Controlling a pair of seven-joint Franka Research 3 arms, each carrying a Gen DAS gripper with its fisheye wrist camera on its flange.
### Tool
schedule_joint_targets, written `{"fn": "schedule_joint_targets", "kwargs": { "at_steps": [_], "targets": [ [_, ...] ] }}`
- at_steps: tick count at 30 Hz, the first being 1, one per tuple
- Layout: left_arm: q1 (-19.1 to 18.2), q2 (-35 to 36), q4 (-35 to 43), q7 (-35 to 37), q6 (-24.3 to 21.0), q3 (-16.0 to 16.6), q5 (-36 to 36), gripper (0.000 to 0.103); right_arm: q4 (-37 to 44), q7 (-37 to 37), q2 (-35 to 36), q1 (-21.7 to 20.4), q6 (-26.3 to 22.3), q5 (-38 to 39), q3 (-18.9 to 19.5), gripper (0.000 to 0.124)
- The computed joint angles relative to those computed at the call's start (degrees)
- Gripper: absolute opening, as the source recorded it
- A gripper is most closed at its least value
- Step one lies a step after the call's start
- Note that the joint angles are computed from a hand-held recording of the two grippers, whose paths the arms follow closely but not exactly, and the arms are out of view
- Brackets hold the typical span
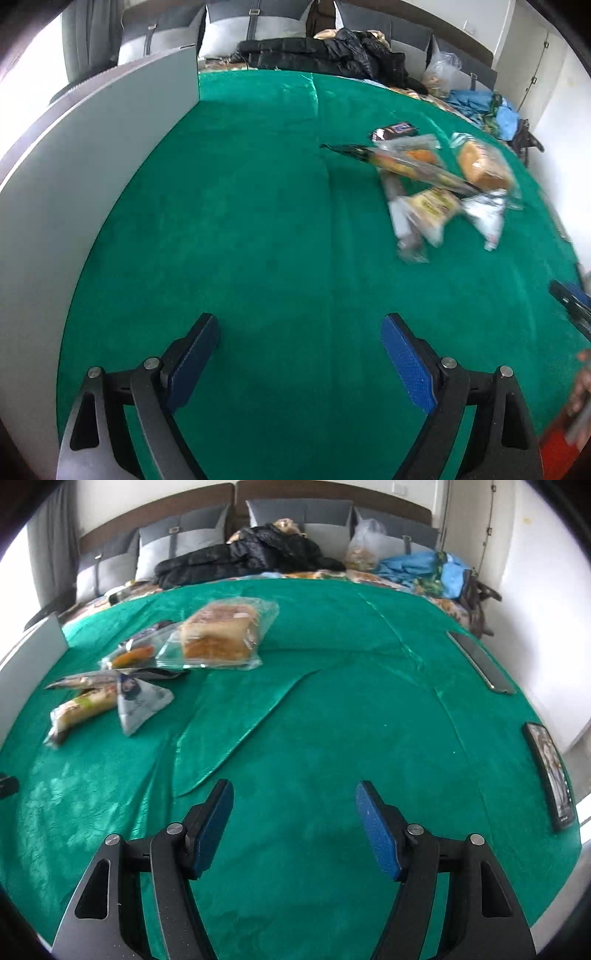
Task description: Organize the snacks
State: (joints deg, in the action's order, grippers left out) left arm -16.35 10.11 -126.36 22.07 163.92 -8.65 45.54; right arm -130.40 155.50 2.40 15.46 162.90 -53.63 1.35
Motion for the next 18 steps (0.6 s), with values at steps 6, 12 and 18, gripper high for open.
{"fn": "schedule_joint_targets", "kwargs": {
  "at_steps": [6,12,18],
  "targets": [
    [-1.5,2.5,2.6,-6.8,-1.5,2.1,11.4,0.101,-1.3,-1.0,-1.6,0.4,-1.4,0.3,0.5,0.072],
    [-0.5,2.4,2.3,-5.3,-1.1,1.7,10.6,0.103,-0.6,-3.0,0.0,0.3,-1.0,3.5,0.8,0.073],
    [-0.7,3.0,3.1,-5.4,-1.2,1.7,10.6,0.103,-0.7,0.0,1.0,0.5,1.3,2.7,-0.3,0.086]
  ]
}}
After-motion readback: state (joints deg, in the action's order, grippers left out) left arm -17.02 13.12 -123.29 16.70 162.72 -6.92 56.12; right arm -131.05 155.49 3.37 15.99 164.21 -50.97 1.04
